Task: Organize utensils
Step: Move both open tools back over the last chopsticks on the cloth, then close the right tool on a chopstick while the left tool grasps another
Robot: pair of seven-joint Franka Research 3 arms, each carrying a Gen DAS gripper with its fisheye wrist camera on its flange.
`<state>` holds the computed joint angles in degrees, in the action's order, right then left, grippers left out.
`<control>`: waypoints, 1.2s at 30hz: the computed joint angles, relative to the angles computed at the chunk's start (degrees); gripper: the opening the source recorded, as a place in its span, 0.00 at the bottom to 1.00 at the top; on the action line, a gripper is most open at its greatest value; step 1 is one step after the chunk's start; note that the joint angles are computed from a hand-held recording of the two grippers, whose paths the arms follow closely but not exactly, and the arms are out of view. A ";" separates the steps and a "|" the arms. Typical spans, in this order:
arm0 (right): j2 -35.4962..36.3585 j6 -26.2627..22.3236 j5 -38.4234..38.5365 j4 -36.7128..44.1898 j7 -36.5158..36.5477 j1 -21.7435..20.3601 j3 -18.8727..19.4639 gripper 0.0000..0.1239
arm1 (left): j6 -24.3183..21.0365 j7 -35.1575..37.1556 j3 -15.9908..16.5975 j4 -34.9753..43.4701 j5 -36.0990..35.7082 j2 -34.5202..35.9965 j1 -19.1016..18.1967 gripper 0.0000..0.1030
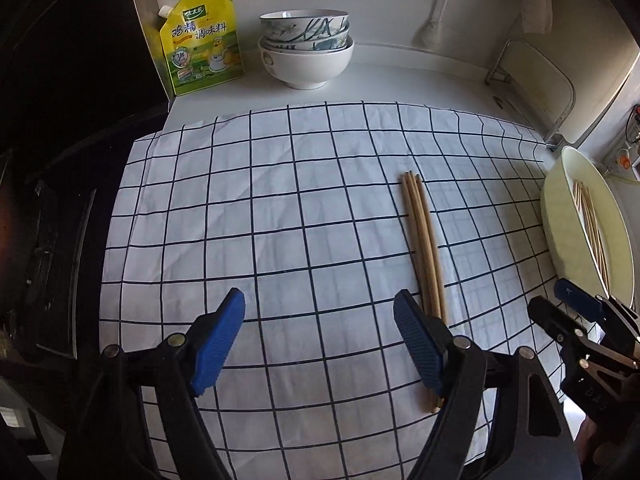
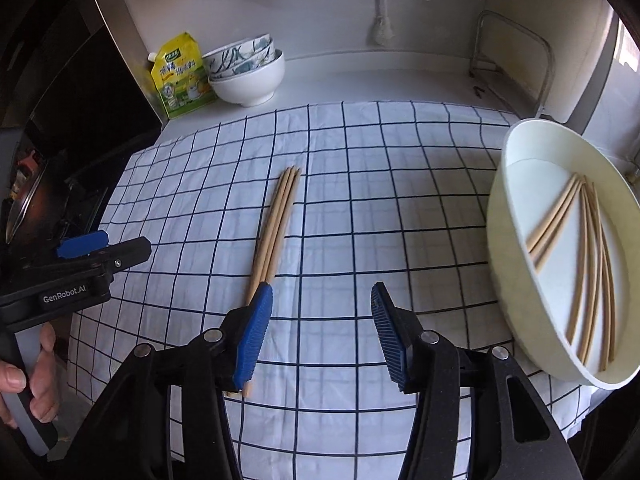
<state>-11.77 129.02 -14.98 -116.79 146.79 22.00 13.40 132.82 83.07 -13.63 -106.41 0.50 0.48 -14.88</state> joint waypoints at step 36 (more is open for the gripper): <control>11.83 -3.41 -5.14 6.30 0.60 6.59 -3.04 0.19 | 2.41 7.97 -0.48 -1.50 -3.37 3.26 0.84 0.73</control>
<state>0.06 125.61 -20.13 -110.48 147.39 28.59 10.36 135.23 91.03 -14.11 -107.91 -2.87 3.74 -14.04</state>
